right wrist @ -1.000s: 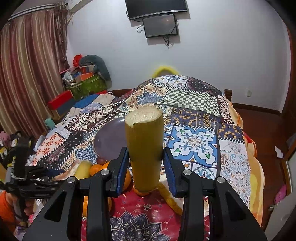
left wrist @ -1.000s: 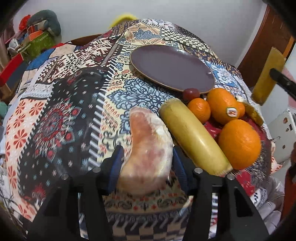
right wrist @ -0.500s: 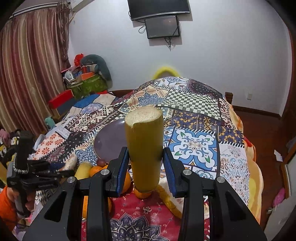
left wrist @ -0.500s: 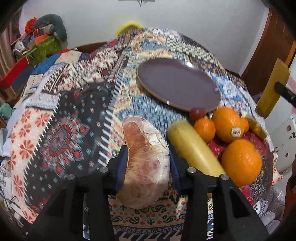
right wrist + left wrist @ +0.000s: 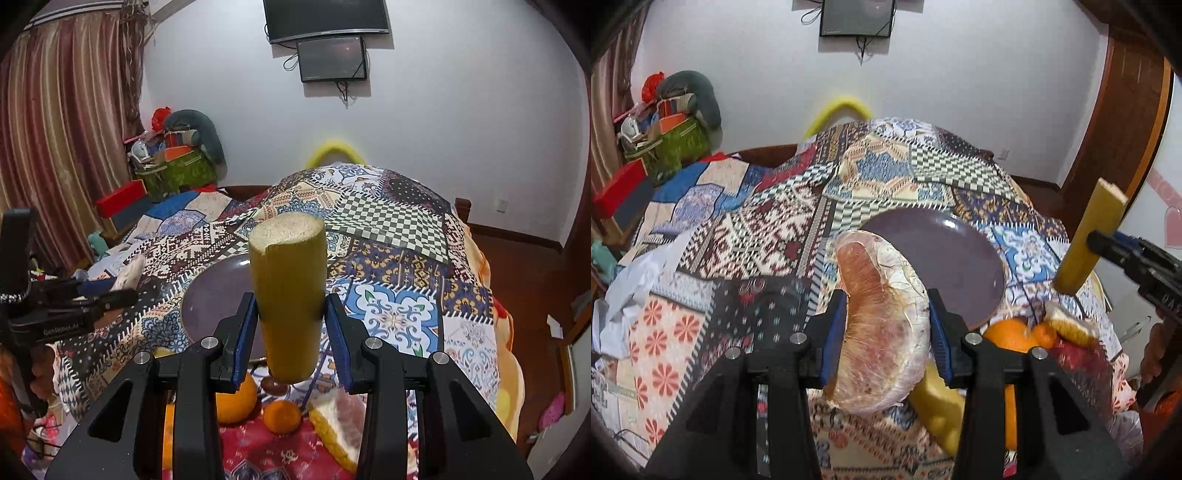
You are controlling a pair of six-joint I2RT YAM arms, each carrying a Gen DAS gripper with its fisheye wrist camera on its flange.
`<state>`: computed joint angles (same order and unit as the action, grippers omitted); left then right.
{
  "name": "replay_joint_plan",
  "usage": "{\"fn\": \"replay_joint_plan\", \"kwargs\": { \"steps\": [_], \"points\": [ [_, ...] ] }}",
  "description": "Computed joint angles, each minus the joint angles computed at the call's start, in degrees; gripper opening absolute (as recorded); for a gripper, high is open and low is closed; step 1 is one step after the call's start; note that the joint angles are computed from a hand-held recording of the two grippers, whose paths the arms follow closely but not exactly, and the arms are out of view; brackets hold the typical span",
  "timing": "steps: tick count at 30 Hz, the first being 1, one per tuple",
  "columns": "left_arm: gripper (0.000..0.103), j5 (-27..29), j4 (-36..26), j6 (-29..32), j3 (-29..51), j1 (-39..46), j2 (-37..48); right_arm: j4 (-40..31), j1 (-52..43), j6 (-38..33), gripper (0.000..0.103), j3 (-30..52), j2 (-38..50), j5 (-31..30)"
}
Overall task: Organize fruits
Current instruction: 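Lower the pomelo with the left tool onto the plate while the right tool sets the cylinder there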
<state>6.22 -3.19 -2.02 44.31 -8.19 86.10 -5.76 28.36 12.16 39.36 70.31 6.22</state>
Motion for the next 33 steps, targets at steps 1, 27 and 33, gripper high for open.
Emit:
{"fn": "replay_joint_plan", "kwargs": {
  "steps": [1,27,33],
  "points": [
    [0.042,0.1,0.22,-0.02,0.7,-0.08,0.68,0.25,-0.24,-0.23,0.034,0.35,0.67,-0.24],
    [0.042,2.1,0.68,0.15,20.56,-0.17,25.28,0.35,-3.69,-4.88,0.034,16.42,26.54,-8.08],
    [0.042,2.47,-1.04,0.58,24.95,0.01,29.47,-1.66,-3.82,-6.79,0.034,21.74,31.09,-8.32]
  ]
}}
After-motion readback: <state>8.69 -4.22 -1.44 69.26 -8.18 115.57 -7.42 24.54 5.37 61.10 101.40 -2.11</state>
